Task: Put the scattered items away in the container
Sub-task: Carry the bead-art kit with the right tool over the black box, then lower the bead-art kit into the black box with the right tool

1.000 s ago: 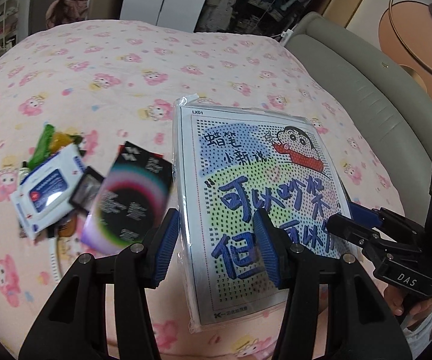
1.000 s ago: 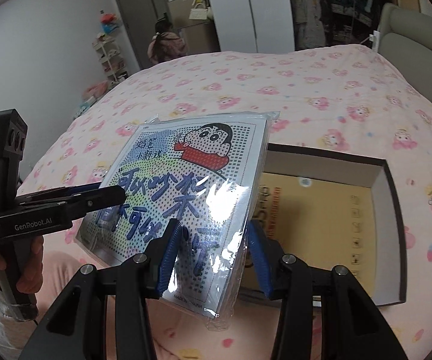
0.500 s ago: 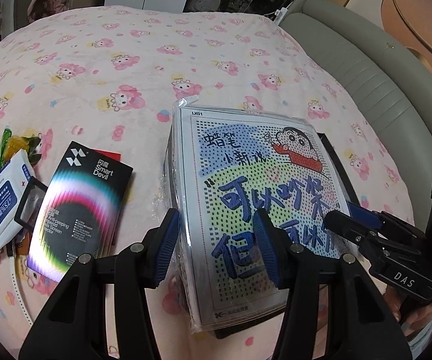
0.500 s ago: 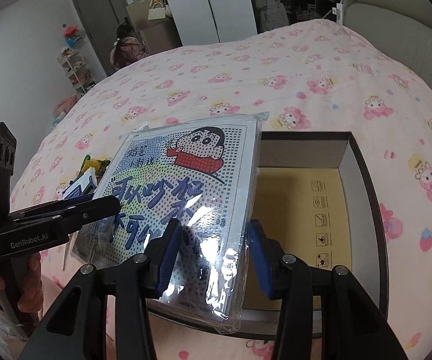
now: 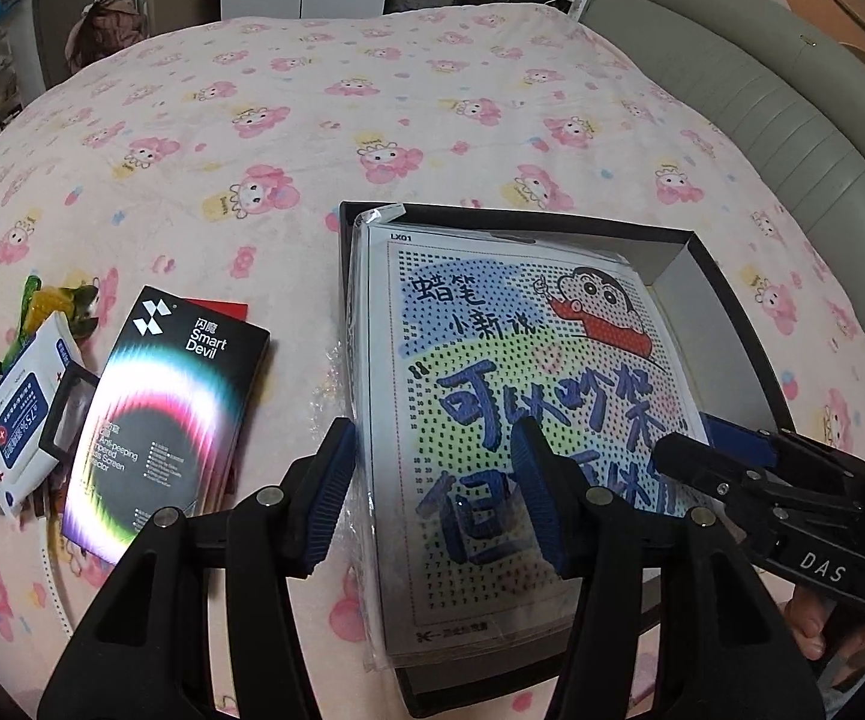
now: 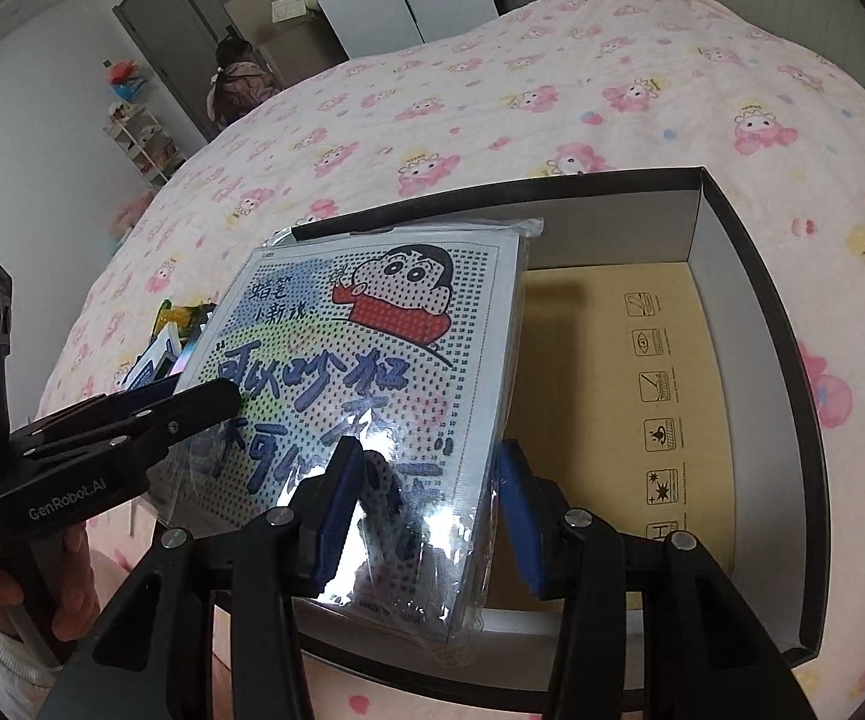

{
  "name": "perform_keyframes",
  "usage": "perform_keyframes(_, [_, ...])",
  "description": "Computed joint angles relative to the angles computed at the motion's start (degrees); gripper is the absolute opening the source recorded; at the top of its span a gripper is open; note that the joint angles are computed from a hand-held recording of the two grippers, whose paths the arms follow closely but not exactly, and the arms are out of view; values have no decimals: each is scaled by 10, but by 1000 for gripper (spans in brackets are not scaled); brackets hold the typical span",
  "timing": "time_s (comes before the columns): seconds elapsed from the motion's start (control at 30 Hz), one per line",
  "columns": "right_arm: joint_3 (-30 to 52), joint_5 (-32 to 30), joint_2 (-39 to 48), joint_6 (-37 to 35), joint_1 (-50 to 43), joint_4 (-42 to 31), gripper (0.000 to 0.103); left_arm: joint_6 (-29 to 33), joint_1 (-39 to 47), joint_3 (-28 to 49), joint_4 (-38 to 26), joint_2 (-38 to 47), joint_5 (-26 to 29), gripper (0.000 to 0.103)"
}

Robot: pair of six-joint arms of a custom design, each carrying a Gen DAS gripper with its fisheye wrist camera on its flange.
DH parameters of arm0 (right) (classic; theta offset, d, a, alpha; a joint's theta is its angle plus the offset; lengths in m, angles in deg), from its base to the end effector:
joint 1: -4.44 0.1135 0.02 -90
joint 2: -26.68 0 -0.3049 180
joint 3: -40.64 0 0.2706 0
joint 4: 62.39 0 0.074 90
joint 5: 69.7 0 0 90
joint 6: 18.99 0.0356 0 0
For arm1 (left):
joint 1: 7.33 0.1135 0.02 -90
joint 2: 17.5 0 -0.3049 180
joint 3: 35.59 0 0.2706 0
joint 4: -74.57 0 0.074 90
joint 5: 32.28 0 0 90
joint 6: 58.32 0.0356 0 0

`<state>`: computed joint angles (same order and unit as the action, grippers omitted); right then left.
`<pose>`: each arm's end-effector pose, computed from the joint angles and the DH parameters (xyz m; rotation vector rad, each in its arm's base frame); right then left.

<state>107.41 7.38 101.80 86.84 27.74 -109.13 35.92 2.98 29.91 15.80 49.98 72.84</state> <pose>0.2463 0.1148 0.2797 -0.2605 2.5762 0.5486 0.2246 0.0314 0.2913 -0.0476 2.5934 -0.2556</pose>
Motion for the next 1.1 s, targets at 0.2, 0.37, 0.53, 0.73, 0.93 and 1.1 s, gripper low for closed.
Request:
perform_keyframes(0.2, [-6, -2, -7, 8, 1, 1, 41, 0, -2, 2, -4, 2, -6, 55])
perform_keyframes(0.37, [-10, -12, -5, 13, -6, 3, 41, -9, -24, 0, -6, -9, -36, 54])
perform_keyframes(0.53, [-5, -15, -13, 11, -26, -9, 42, -36, -55, 1, -15, -19, -51, 54])
perform_keyframes(0.73, [-6, -25, 2, 7, -46, -14, 42, -58, -80, -3, -13, 2, -62, 54])
perform_keyframes(0.93, [-1, -10, 23, 9, -49, -21, 42, -75, -107, -10, -6, 17, -78, 55])
perform_keyframes(1.1, [2, -10, 44, 10, -56, -29, 42, -100, -136, -12, -3, 48, -107, 53])
